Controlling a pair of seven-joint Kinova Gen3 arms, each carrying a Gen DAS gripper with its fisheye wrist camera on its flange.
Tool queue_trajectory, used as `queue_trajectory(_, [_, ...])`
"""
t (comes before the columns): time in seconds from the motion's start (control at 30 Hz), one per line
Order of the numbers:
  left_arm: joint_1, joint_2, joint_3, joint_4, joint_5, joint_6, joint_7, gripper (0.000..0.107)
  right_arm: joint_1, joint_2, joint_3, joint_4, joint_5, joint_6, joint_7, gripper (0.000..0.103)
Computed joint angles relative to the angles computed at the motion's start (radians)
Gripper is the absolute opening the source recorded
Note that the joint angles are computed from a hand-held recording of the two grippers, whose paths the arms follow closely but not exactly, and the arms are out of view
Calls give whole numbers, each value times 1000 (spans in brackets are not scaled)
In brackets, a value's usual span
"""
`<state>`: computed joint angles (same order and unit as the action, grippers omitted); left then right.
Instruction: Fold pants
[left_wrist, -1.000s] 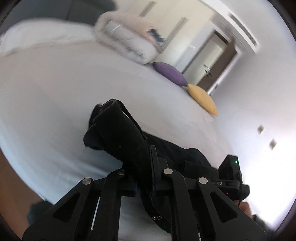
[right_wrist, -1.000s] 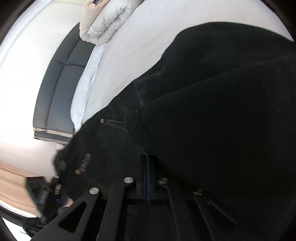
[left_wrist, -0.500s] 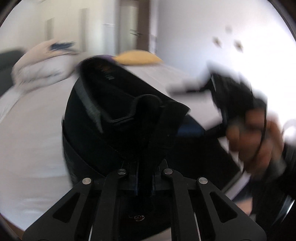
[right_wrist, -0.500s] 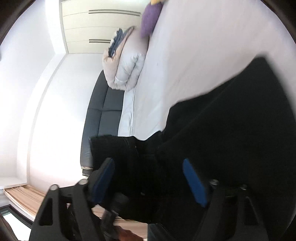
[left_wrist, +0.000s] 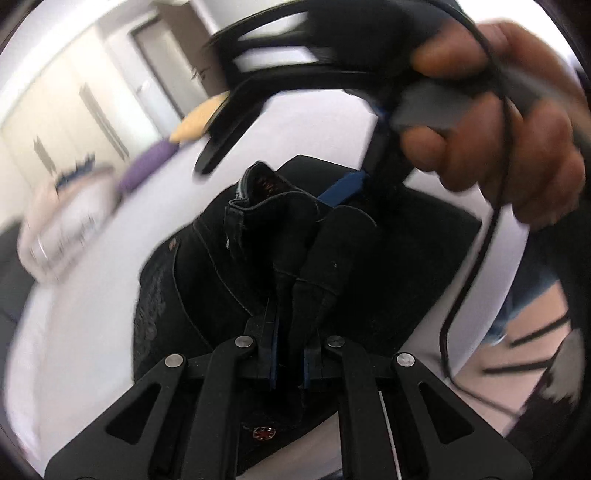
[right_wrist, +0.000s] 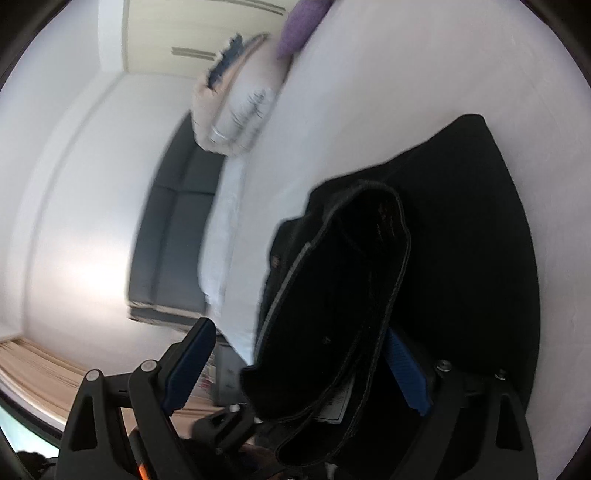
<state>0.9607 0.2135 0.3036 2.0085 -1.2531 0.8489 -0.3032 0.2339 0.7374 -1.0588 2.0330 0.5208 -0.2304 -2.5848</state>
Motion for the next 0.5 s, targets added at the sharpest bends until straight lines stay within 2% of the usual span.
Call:
queue_trajectory(0.07, [58, 46, -1, -17, -39, 74, -7, 8, -67, -61, 53, -37, 11, 81, -36, 85])
queue_trajectory(0.1, [60, 49, 4, -5, -59, 91, -1, 8, -85, -84, 64, -48, 1, 122, -33, 83])
queue_trajectory(0.17, [101, 83, 10, -8, -94, 150, -1, 8, -100, -109, 60, -73, -55, 203, 21, 75])
queue_trajectory(0.27, [145, 88, 20, 26, -110, 198, 22, 8, -117, -123, 68, -122, -98, 312, 60, 49])
queue_trajectory(0.33, [148, 94, 22, 32, -120, 197, 31, 8, -125, -140, 98, -105, -119, 317, 71, 18])
queue_trajectory(0.4, [157, 95, 30, 37, -116, 196, 45, 8, -106, -134, 94, -70, -152, 262, 93, 17])
queue_trajectory(0.5, [117, 87, 15, 40, -136, 138, 28, 8, -123, -176, 133, -27, -185, 209, 131, 15])
